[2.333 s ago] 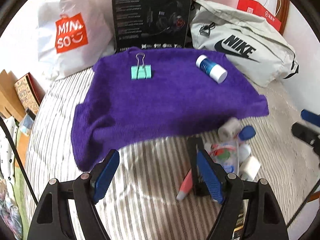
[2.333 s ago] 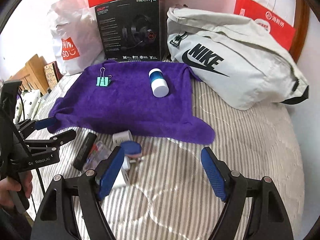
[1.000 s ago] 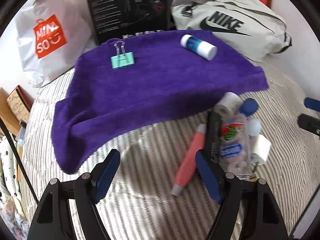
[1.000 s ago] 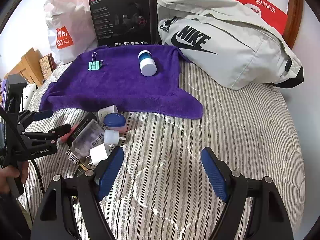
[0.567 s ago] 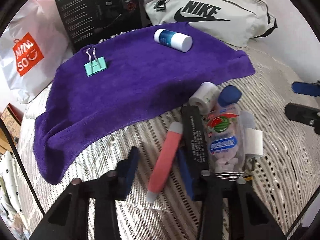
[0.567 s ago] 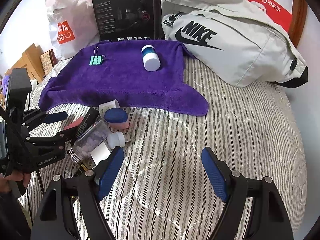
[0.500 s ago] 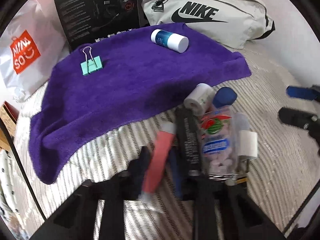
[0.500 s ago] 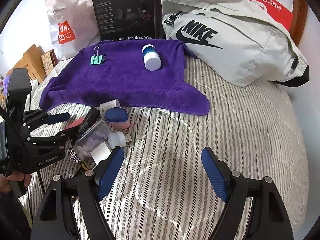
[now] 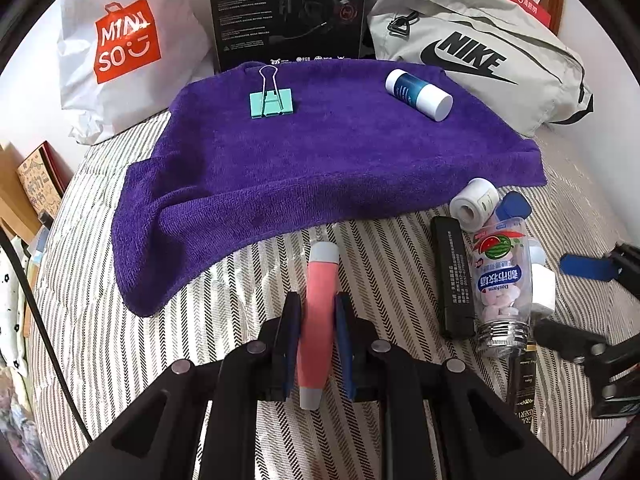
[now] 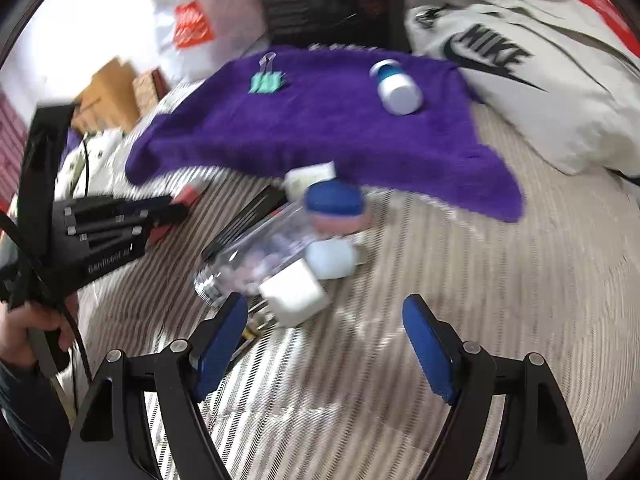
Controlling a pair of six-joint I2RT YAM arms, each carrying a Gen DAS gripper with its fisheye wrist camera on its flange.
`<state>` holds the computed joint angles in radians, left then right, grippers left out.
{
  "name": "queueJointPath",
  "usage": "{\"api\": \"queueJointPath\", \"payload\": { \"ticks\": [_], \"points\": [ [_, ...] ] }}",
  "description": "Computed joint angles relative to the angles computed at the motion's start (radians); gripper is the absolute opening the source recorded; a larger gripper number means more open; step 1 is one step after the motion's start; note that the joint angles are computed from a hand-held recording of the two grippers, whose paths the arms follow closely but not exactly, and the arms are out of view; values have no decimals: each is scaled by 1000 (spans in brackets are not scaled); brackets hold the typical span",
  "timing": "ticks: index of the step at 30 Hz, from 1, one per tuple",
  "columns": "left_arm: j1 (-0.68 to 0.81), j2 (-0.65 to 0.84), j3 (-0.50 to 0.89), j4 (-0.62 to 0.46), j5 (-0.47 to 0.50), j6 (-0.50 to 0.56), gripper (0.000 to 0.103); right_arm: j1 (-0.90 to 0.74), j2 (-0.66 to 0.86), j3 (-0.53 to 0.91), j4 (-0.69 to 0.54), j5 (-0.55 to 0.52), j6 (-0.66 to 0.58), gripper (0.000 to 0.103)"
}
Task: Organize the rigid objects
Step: 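Grasp the white charger plug with the right tool, then carry the marker and plug onto the purple towel and open both tools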
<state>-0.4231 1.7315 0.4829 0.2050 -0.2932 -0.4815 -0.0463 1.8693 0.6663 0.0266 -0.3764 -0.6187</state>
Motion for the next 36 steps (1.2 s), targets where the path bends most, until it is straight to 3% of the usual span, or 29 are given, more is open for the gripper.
{"api": "queueJointPath", "payload": {
  "ticks": [3, 5, 6, 9, 15, 19, 23, 36],
  "points": [
    [6, -3, -5, 9, 8, 0, 18, 22, 34, -9, 52, 8, -11, 67],
    [3, -4, -7, 10, 4, -2, 18, 12, 55, 21, 22, -28, -5, 60],
    [4, -4, -7, 10, 4, -1, 18, 7, 66, 38, -2, -44, -6, 43],
    [6, -7, -11, 14, 9, -5, 18, -16, 61, 54, -41, -55, -6, 39],
    [3, -7, -12, 16, 6, -8, 18, -113, 58, 68, -35, -10, 5, 39],
    [0, -5, -10, 13, 3, -9, 18, -158, 95, 120, -101, -67, -9, 40],
    [0, -6, -17, 26, 2, -13, 18, -162, 114, 127, -74, -103, 27, 41],
    [-1, -54, -47, 23, 29, -42, 17, -193, 123, 161, -143, -117, -1, 39]
  ]
}}
